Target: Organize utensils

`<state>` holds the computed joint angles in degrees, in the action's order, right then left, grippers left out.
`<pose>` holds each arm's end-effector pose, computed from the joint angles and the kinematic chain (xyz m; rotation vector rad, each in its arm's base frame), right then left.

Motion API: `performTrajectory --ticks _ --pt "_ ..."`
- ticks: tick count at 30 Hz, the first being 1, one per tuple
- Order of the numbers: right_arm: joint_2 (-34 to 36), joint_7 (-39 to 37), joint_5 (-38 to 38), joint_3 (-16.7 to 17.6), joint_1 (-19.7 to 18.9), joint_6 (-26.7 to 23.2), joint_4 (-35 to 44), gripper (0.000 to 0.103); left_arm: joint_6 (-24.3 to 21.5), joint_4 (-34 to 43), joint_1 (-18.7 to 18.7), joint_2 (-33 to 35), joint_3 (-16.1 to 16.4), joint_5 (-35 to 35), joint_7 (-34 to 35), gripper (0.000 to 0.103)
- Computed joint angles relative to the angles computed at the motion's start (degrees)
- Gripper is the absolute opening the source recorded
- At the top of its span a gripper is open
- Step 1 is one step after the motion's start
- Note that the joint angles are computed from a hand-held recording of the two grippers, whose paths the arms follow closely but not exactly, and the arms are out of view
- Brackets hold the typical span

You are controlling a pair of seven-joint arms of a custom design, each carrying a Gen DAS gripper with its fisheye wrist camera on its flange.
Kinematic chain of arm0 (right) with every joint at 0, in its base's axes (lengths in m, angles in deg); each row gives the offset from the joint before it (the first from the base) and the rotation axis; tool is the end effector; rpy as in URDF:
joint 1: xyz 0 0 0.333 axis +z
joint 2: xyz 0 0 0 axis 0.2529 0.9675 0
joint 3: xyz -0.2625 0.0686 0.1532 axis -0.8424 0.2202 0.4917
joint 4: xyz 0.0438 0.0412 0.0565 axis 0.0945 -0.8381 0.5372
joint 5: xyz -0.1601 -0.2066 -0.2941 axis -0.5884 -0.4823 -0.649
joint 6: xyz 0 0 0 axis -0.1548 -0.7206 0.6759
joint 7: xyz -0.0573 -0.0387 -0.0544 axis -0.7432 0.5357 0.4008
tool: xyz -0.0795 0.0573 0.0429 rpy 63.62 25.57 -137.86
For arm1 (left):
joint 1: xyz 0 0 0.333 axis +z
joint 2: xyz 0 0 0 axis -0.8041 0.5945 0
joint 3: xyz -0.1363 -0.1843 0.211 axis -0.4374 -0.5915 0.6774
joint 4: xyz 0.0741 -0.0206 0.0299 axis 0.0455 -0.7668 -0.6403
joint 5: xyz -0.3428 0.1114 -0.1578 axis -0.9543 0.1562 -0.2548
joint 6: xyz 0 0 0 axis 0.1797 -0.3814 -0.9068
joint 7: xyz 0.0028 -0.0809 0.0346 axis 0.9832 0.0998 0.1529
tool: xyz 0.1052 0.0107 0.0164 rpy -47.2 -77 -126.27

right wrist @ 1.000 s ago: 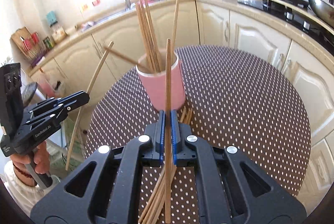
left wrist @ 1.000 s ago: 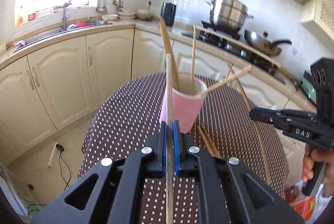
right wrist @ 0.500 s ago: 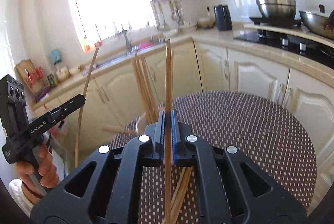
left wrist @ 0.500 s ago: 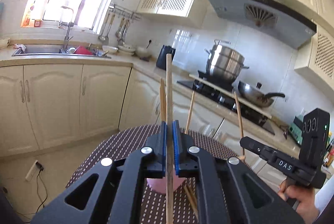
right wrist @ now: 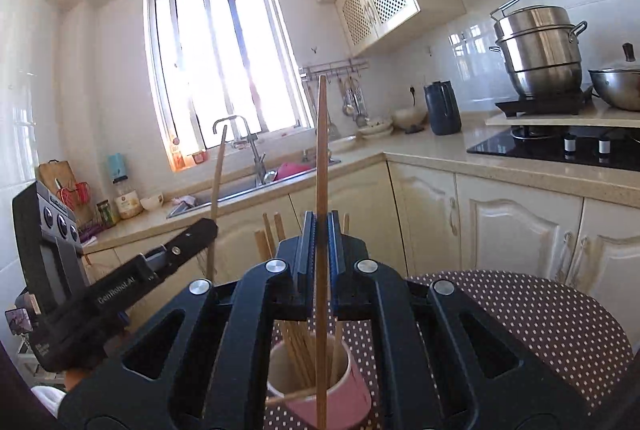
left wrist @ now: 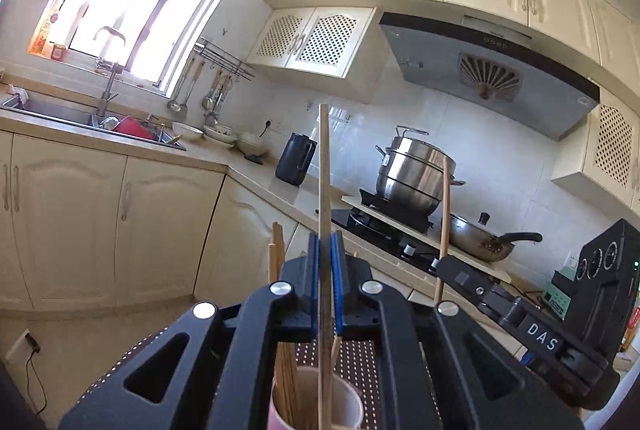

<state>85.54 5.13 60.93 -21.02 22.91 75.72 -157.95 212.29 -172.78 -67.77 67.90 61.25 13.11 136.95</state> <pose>0.6953 0.2162 0.6136 -1.4483 0.9032 -0.3771 0.6753 -0.1332 0.6010 -1.5487 1.1987 -1.5441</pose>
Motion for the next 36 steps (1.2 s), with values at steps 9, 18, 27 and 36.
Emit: performTrajectory --ticks 9,18,27,36 --pt "6.9 1.5 -2.6 2.1 -0.3 -1.4 7.4 0.006 -0.7 11.8 -2.8 8.9 3.8 -0.5 0.3 0.006" --pt "6.8 -1.3 -2.0 3.9 -2.3 -3.6 5.4 0.006 -0.7 10.4 -4.8 9.9 5.7 -0.5 1.2 0.006" --pt "-0.6 -6.5 3.4 1.4 -2.5 -5.8 -4.2 0.006 0.8 -0.7 -5.4 3.0 5.2 -1.6 5.1 0.006" --pt "-6.0 -6.2 3.4 -3.3 0.7 -6.1 -11.6 0.006 0.5 -9.4 -1.4 -3.2 -0.5 -0.9 8.1 0.006"
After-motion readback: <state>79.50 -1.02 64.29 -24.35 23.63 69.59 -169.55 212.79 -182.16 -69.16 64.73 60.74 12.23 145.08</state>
